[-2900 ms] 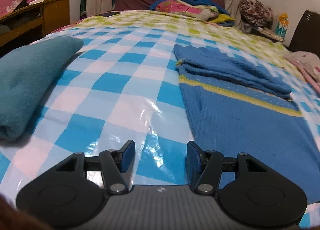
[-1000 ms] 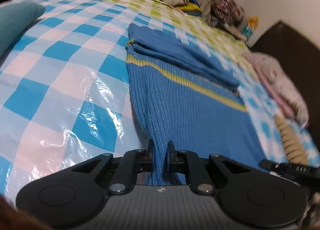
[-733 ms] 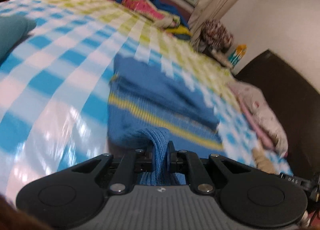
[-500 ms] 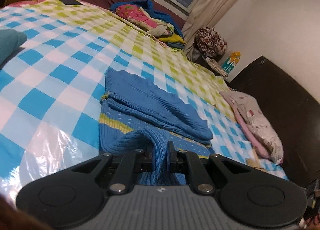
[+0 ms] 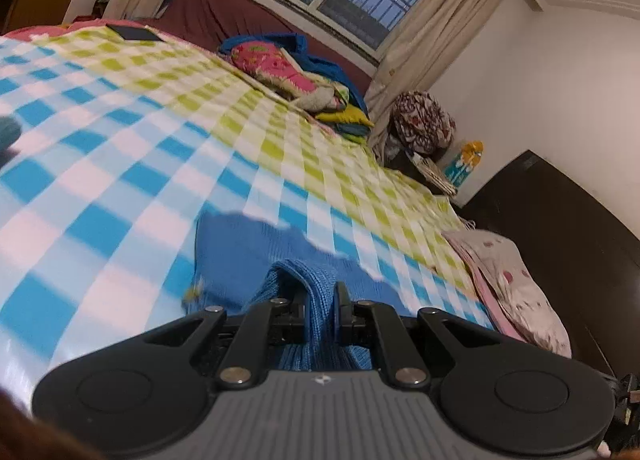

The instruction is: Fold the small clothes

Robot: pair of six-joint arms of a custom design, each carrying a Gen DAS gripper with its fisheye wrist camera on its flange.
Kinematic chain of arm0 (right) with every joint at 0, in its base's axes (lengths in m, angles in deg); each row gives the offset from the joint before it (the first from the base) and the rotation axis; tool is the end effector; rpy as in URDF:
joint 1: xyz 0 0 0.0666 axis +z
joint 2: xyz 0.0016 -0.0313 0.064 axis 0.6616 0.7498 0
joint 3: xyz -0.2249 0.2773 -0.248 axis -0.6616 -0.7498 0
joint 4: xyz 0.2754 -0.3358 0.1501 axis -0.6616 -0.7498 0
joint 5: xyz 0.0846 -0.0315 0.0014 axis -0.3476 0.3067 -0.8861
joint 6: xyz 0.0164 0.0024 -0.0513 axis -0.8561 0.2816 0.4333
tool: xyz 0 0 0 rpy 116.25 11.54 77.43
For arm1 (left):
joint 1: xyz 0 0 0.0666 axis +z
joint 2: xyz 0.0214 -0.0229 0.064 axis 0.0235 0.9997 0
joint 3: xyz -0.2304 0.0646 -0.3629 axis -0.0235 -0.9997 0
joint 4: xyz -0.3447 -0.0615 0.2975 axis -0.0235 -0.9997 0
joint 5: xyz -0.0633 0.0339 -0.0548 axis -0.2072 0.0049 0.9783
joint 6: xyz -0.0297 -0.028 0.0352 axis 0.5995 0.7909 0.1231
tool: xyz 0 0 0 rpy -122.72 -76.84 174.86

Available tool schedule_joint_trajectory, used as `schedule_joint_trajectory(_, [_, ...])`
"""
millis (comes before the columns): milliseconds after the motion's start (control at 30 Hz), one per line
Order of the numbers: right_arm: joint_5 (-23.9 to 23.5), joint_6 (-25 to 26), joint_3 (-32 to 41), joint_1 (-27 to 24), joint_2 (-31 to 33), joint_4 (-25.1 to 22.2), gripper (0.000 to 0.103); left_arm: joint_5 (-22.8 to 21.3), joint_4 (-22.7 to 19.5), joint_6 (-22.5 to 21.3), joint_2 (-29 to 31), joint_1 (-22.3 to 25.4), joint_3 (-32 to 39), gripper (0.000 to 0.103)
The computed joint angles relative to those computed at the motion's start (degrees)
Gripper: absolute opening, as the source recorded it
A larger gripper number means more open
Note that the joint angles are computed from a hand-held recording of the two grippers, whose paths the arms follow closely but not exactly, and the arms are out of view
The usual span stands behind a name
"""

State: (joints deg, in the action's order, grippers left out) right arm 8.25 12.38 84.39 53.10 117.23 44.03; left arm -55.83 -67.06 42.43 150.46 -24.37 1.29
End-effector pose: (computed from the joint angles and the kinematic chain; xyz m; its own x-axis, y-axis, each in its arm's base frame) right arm 0.4964 0.1100 0.4199 -0.4880 0.7082 -0.5103 -0.0099 0.5801 0.8145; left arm 0.5336 -0.2559 0.4359 -0.5428 -0.4658 -0.6988 0.0602 0.8084 -0.5856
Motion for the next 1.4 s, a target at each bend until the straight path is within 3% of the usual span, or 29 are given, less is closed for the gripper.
schedule_joint_trajectory(167, [2.0,-1.5,7.1,-1.2,8.1,0.7,0.007,-0.5,-0.5,-0.4,7.1,2.3,6.8,0.016])
schedule_joint_trajectory(400, [5.7,-0.3,16.7,-1.8,18.2,-4.6,0.007,-1.7,-5.2,-0.2,16.0,4.0,14.5,0.016])
schedule_joint_trajectory(567, [7.6,1.8,20.8,-1.8,22.7,-7.8,0.008,-2.7,-7.3,1.5,19.6,4.7,17.7,0.017])
schedule_joint_trajectory(700, [6.8,-0.5,22.5,-2.2,24.3,-9.5,0.012,-2.7,-7.3,3.7,20.5,5.2,18.5,0.019])
schedule_joint_trajectory(867, [8.5,-0.2,21.7,-2.1,23.5,-8.3,0.024,-4.1,-7.1,4.9,20.6,5.1,19.2,0.029])
schedule_joint_trajectory(933, [9.0,0.5,21.5,-2.1,23.2,-8.1,0.027,-6.3,-6.7,5.7,20.4,5.0,19.1,0.044])
schedule_joint_trajectory(1000, [9.5,1.5,21.6,-2.1,22.9,-8.3,0.029,-7.5,-6.5,5.9,20.0,5.1,18.8,0.047])
schedule_joint_trajectory(1167, [11.8,6.2,20.6,-1.6,21.4,-9.0,0.035,-8.4,-6.8,2.6,18.4,5.0,16.9,0.048])
schedule_joint_trajectory(1300, [14.6,17.0,20.5,-0.1,20.4,-14.6,0.035,-7.6,-7.4,-0.8,16.2,4.5,13.6,0.048])
schedule_joint_trajectory(1400, [17.6,22.4,20.0,0.9,20.0,-18.1,0.035,-8.1,-7.6,-3.9,14.6,3.9,10.9,0.049])
